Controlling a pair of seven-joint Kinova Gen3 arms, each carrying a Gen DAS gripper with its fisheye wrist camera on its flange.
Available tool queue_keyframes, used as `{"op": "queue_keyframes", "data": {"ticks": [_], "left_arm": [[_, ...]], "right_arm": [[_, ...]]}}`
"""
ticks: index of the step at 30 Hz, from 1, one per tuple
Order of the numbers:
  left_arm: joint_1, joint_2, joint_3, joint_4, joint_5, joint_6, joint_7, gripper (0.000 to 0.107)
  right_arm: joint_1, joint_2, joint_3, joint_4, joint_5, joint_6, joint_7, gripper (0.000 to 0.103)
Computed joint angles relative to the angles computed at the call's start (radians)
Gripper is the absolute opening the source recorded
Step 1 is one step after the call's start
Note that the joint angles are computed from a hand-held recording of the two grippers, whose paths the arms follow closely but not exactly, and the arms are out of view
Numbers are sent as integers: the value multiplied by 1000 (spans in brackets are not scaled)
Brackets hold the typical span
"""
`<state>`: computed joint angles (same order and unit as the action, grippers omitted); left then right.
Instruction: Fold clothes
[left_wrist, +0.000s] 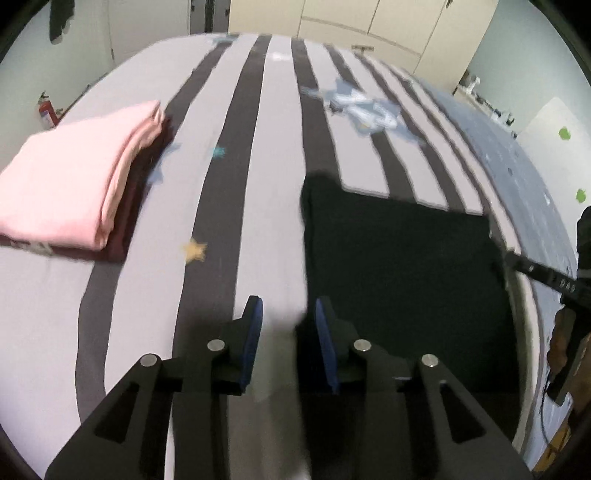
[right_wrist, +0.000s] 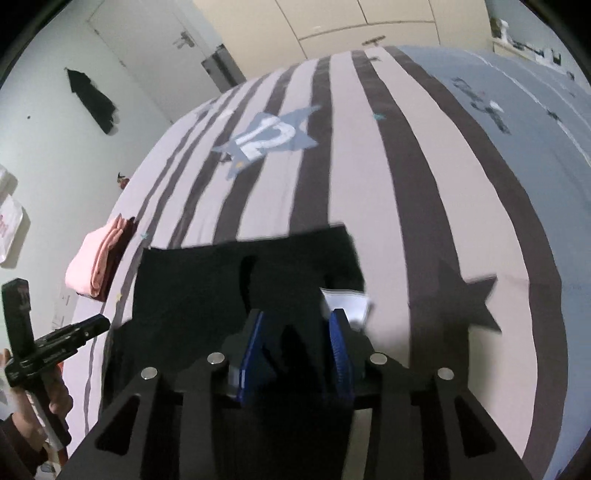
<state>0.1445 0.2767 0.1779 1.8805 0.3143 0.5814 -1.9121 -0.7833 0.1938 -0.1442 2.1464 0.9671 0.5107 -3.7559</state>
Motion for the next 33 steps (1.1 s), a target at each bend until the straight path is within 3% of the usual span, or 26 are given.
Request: {"op": "queue_keyframes", "data": {"ticks": [5, 12, 16, 20, 25, 28, 30, 33], "left_arm": [[-30, 16, 31, 10, 57, 31, -84, 28], [-30, 61, 30, -6, 104, 45, -75, 30], [-36, 45, 38, 8, 115, 40, -105, 26], [-24, 2, 39, 36, 125, 12, -126, 18], [-35, -28, 47, 44, 191, 18, -169, 16], [-21, -13, 41, 25, 198, 20, -175, 16], [9, 31, 29, -25, 158, 21, -137, 16], [15, 39, 17, -13, 107, 14, -117, 16]], "right_arm": [[17, 14, 14, 19, -29, -75, 36, 34], [31, 52, 93, 21, -21, -182, 32, 33], [-27, 28, 184, 57, 79, -237, -89, 10], [-24, 12, 141, 52, 82, -173, -105, 5], [-46, -44, 65, 55, 127, -32, -182, 5], [-4, -55, 28, 58, 106, -15, -143, 5], [37, -46, 11, 57, 92, -33, -115, 5], [71, -18, 11, 52, 96, -74, -117, 5]]}}
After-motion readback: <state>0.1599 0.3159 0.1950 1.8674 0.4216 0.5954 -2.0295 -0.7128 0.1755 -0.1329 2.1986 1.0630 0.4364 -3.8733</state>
